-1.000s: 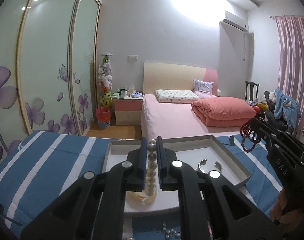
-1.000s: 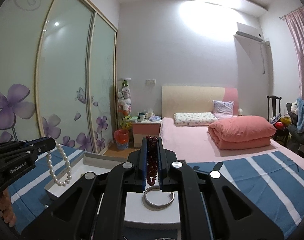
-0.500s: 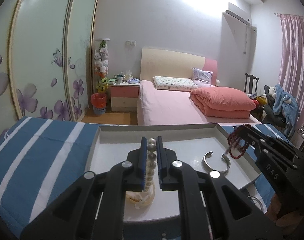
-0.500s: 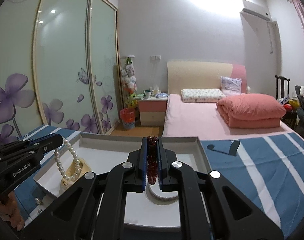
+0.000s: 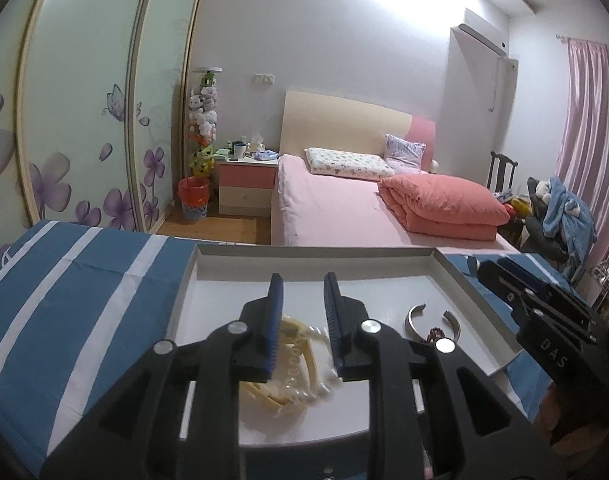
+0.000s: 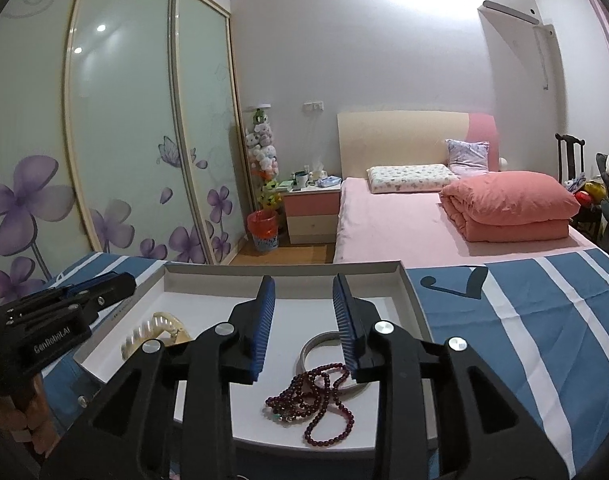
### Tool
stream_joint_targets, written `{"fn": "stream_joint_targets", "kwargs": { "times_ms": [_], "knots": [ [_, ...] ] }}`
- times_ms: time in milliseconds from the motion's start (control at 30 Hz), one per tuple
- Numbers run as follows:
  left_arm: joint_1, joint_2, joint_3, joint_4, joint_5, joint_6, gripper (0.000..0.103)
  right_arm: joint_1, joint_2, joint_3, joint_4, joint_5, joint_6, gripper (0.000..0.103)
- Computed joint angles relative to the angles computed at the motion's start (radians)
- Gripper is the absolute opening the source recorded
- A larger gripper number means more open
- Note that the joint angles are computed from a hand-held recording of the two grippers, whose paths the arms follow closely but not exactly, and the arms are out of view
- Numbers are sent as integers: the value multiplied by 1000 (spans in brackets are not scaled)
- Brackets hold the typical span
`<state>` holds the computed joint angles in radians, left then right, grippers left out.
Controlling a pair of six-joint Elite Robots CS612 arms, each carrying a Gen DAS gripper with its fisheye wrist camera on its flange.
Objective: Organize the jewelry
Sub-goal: 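Withdraw the left tool from the tray toward the pearl stud earrings, then grasp a pearl stud earring with the left tool while the right tool grasps the silver ring necklace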
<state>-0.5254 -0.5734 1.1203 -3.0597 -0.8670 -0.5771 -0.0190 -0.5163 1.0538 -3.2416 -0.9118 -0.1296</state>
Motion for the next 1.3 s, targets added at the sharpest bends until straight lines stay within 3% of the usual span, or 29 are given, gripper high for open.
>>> {"fn": "stream_joint_targets", "kwargs": {
  "times_ms": [300,433,633,900,1300],
  "knots": [
    [-9,-65,104,-34,26,-38,23,-11,-37,69,-52,2,9,31],
    [-18,-106,178,-36,27,-59,29,-18,-61,114,-74,3,-1,31],
    [-28,-164,292,14,-41,-113,29,-33,-104,198,-90,12,-10,31],
    [-27,-175,307,169,-118,-147,29,-46,-126,255,-92,28,5,31],
    [-5,-155,250,315,-192,-177,28,-54,-123,258,-78,45,7,31]
  ]
}}
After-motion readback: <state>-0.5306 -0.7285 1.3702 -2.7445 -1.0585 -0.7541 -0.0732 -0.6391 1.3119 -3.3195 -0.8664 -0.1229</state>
